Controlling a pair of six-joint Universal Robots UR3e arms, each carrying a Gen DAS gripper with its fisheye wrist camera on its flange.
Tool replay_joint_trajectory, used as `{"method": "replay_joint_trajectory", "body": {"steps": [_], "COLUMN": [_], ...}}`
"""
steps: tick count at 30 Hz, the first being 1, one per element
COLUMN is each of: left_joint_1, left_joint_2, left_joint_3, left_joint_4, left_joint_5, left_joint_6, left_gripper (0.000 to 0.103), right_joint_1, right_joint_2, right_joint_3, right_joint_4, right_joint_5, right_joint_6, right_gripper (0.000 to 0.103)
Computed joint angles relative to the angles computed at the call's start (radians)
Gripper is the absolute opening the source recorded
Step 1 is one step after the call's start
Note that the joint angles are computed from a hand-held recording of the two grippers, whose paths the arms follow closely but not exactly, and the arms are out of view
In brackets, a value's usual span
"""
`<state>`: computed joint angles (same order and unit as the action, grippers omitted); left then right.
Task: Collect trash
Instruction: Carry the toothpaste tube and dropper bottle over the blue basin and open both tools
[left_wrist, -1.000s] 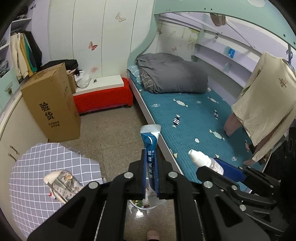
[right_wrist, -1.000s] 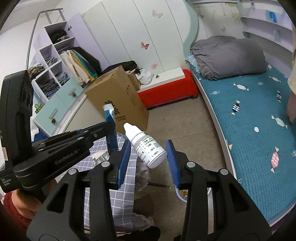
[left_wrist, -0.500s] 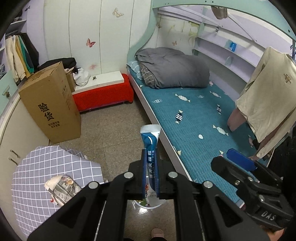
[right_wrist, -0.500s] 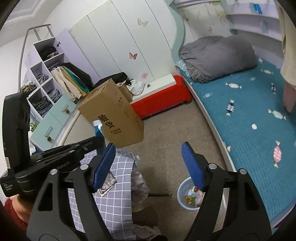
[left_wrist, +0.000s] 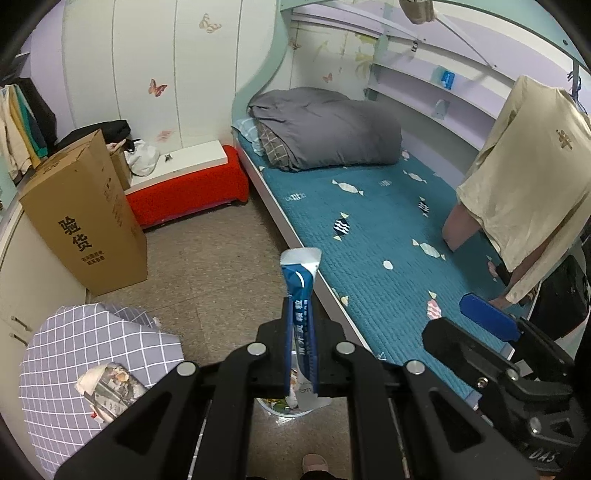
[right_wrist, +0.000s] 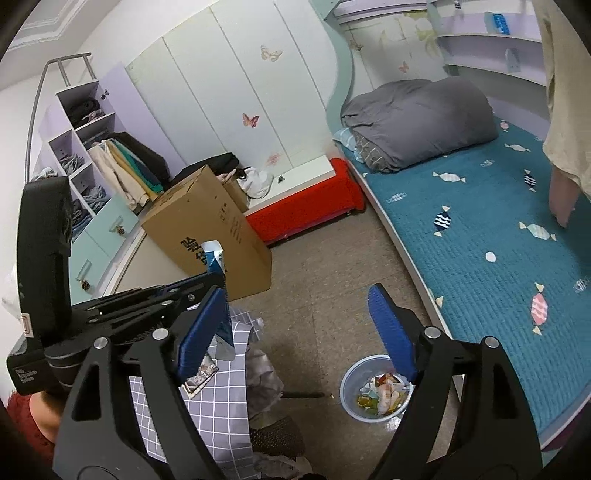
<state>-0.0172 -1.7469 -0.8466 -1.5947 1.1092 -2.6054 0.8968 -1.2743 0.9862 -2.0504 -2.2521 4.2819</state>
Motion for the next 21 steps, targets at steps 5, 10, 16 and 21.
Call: {"method": "replay_joint_trajectory", "body": {"steps": [5, 10, 16, 21], "left_joint_1": [-0.034, -0.054, -0.053, -0.042], "left_joint_2": [-0.03, -0.05, -0.032, -0.01], "left_joint_3": [0.028, 0.048, 0.014, -0.009], "left_joint_4": [-0.003, -0.016, 0.008, 0.017], "left_joint_5": [0.008, 0.004, 0.004, 0.012], "left_joint_6": [-0.005, -0.004, -0.018, -0.034], "left_gripper": [0.008, 0.01, 0.07, 0.07], "right_joint_1": [0.004, 0.019, 0.033, 0.038], "right_joint_2": [-0.046, -0.079, -0.102, -0.089], "right_joint_3": [0.063, 0.097, 0.125, 0.101], "right_joint_4": [-0.005, 0.028, 0.048, 0.057], "right_joint_5": [-0.021, -0.058, -0.076, -0.075], "right_joint_6": [0.046, 0.112, 0.178, 0.182], "right_gripper": [0.083, 0.084, 0.085, 0.085]}}
